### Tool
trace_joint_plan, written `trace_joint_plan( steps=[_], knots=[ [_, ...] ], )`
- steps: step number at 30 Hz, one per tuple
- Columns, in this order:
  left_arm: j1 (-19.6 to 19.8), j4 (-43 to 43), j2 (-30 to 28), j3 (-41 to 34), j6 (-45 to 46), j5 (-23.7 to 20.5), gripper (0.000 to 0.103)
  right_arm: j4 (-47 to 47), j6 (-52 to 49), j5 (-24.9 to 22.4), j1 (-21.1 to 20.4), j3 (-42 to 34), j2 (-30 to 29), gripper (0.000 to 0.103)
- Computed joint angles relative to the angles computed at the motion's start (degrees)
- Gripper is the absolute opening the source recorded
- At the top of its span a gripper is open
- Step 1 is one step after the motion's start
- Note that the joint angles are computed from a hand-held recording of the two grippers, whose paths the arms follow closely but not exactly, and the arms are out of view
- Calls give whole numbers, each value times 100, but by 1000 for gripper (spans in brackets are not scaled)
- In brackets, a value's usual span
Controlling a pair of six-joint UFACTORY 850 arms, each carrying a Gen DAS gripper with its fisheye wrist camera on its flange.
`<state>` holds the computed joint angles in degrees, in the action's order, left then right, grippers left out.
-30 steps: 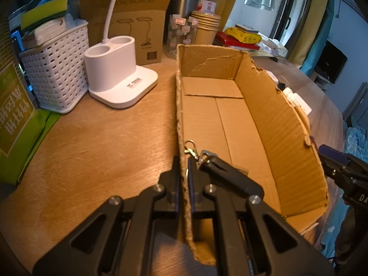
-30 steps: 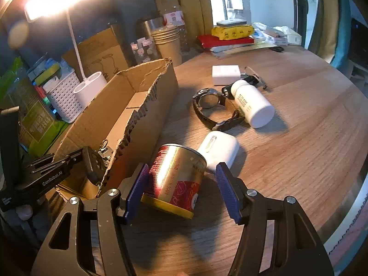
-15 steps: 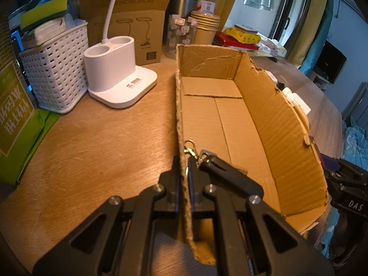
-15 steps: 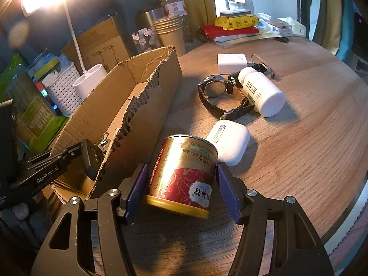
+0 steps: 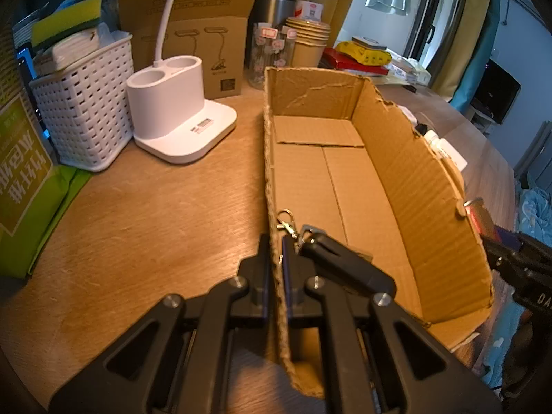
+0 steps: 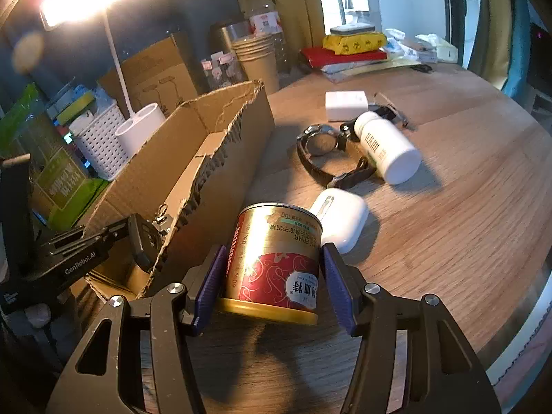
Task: Organize rigid objects
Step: 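Lift the can with the right gripper and carry it over the box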
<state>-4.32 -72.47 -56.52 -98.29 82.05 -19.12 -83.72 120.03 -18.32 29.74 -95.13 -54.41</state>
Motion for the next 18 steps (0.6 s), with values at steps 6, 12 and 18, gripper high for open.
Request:
trace_joint_plan(
  steps=[6, 12, 18],
  knots=[
    [0, -5, -1, 0, 2, -3, 6, -296, 279, -151, 11, 139, 169, 59],
    [1, -13, 3, 3, 9, -13, 6, -567, 445, -340, 36, 187, 328, 59],
    [-2, 23, 4, -7, -23, -22, 6, -844, 456, -490, 74, 89, 425, 59]
  ],
)
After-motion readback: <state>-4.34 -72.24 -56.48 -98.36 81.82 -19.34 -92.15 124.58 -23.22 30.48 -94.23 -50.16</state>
